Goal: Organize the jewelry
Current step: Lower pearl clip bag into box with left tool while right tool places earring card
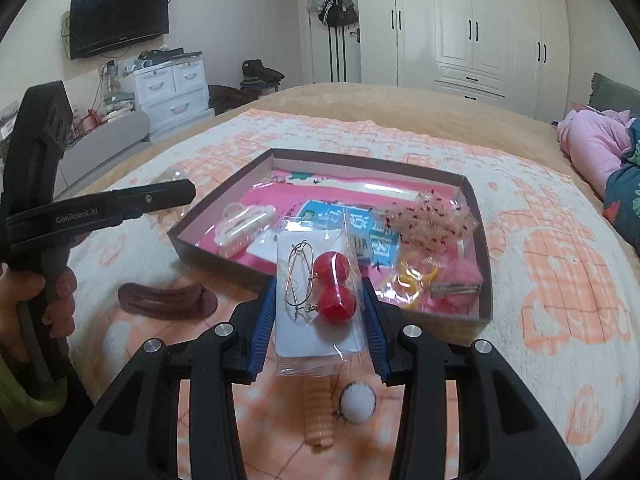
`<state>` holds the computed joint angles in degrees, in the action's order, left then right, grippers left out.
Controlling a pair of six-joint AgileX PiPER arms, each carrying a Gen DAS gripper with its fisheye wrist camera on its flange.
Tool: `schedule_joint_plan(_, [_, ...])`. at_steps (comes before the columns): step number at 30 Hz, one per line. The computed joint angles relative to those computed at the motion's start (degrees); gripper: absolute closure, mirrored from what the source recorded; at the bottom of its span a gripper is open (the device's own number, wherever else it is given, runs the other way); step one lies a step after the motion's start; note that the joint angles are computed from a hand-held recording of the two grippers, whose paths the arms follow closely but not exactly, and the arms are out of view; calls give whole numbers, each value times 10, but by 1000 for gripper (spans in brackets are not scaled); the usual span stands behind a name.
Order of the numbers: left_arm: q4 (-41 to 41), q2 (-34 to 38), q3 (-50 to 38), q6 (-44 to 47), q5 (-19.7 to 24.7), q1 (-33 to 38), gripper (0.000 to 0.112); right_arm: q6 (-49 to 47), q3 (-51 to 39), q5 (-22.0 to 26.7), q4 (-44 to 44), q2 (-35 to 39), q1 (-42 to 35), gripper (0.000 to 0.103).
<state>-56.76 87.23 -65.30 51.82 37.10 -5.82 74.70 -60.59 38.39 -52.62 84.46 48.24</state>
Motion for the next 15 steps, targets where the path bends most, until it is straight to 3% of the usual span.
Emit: schedule_joint_plan(15, [69, 82, -88, -77, -34, -53, 74, -51, -30, -52, 24, 33, -98, 64])
